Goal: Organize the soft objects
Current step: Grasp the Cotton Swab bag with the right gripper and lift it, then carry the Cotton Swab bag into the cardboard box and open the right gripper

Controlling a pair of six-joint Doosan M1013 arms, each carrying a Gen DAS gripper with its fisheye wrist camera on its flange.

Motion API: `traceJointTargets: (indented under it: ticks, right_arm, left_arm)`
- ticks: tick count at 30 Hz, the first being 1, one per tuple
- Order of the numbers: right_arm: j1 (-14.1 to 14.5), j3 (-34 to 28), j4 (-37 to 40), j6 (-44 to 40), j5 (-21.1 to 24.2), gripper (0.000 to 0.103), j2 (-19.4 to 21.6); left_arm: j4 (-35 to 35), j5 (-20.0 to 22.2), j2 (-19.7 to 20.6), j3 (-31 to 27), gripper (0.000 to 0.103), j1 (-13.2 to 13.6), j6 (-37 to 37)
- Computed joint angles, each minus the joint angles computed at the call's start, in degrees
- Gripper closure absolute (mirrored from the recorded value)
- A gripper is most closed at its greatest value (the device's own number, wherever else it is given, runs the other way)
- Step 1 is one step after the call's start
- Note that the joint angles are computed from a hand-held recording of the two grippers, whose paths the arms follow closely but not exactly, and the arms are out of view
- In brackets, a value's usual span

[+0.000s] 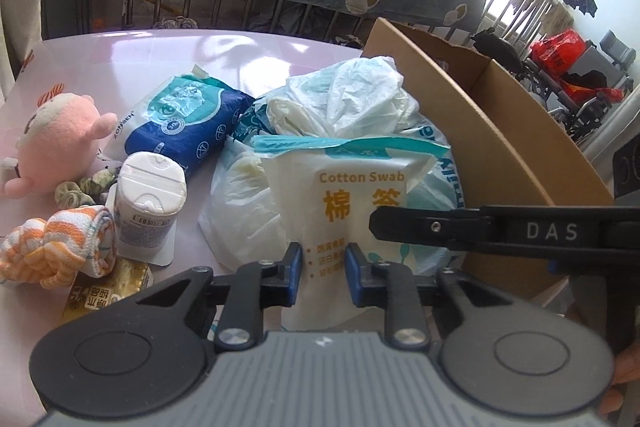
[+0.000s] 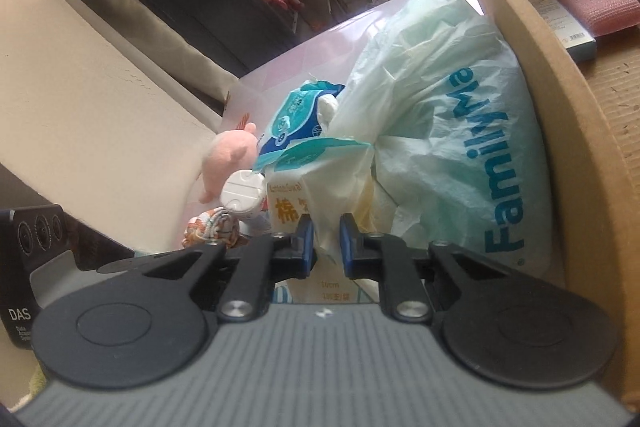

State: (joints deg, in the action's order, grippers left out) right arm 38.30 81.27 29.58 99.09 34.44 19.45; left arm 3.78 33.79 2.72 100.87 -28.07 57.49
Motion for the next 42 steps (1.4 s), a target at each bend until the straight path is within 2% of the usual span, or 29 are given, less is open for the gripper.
traceJointTargets:
  ticks: [6, 11, 16, 20, 25, 28, 31, 37, 42]
  right_arm:
    - [0.22, 0.98, 1.87, -1.98, -1.34, 0.091, -1.36]
    - [-0.42, 2.64, 6.99, -6.11, -2.79, 0.091, -3.61]
    - [-1.80, 3.19, 9.87, -9.26, -4.22, 0.091, -6.21]
    - [-4.78, 3.43, 13.14, -11.50, -4.11, 0.091, -8.19]
    - [-10.07, 2.53, 14.10, -10.25, -1.57, 0.091, -9.18]
    - [-13.50, 1.69, 12.26, -8.11, 0.87, 0.091, -8.90]
    - [-16.96, 0.06, 11.03, -5.69, 3.58, 0.091, -7.28]
    - [-22.12, -4.71, 8.93, -3.32, 7.79, 0.091, -1.80]
    - [-23.84, -11.11, 1.91, -1.29, 9.61, 0.090, 3.41]
  left_arm:
    - [4.15, 1.45, -1.87, -0.10, 0.084, -1.43, -4.13]
    - [8.70, 1.61, -3.84, -0.70, 0.086, -3.18, -6.66]
    - [9.08, 0.88, -3.70, -4.04, 0.087, -4.44, -3.19]
    - [6.45, 0.52, -1.16, -8.77, 0.087, -5.24, 2.57]
    - [-3.17, 2.19, 5.24, -17.23, 0.088, -5.08, 12.39]
    - [-11.51, 6.08, 10.86, -23.96, 0.088, -4.08, 17.56]
    - [-15.42, 10.81, 17.01, -31.20, 0.089, -3.62, 19.44]
    - [-15.13, 18.01, 28.02, -45.12, 0.089, -3.85, 18.71]
    - [-11.21, 26.03, 36.77, -58.24, 0.086, -4.17, 14.70]
